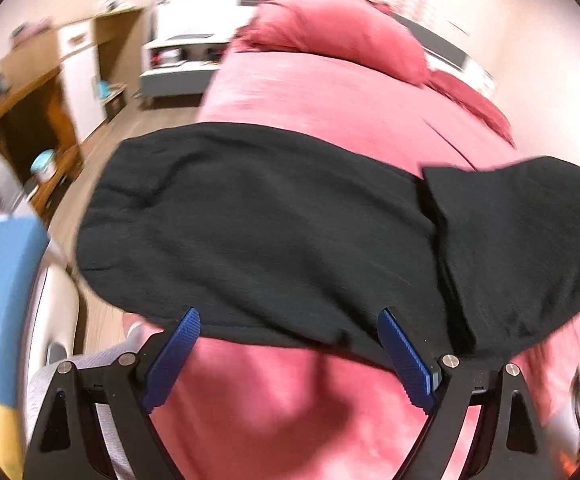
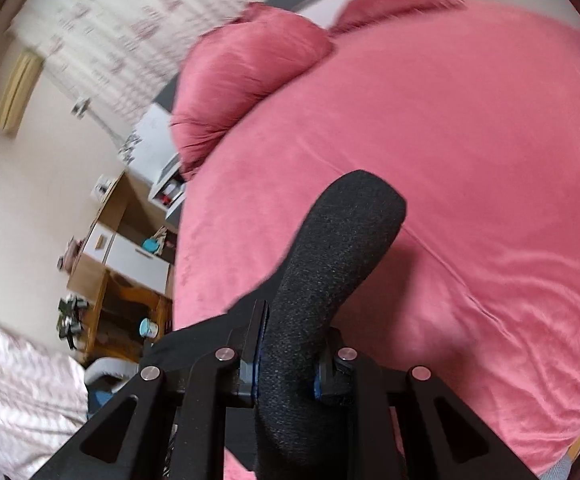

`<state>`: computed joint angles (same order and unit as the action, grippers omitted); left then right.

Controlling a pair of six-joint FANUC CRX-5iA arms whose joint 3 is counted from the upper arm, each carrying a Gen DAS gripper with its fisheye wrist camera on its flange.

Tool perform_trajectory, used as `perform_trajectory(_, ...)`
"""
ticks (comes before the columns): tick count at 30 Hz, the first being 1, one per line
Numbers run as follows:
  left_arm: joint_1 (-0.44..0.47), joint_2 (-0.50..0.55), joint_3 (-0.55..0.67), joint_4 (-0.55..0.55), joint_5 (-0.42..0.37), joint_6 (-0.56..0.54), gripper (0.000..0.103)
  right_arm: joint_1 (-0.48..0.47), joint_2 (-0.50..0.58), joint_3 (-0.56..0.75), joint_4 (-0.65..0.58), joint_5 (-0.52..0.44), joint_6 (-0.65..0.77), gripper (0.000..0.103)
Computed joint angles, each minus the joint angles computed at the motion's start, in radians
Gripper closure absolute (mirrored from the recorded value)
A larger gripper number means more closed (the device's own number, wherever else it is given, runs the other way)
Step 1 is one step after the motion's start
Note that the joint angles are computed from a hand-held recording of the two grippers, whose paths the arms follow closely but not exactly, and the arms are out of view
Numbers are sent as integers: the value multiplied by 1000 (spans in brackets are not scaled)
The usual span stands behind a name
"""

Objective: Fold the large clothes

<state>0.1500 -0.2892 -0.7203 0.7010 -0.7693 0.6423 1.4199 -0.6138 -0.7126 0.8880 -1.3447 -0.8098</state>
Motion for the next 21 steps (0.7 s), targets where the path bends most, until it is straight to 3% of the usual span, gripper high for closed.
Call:
perform_trajectory(6, 108, 31, 13, 66, -5, 2, 12, -123, 243, 261, -25, 68, 245, 86)
perform_trajectory(10, 187, 59, 18, 125, -45, 22, 12, -155, 383, 424, -66, 45, 376, 86)
perform_trajectory(21, 299, 145, 65, 148, -78, 71, 12, -239, 755, 810, -117, 144, 679, 86)
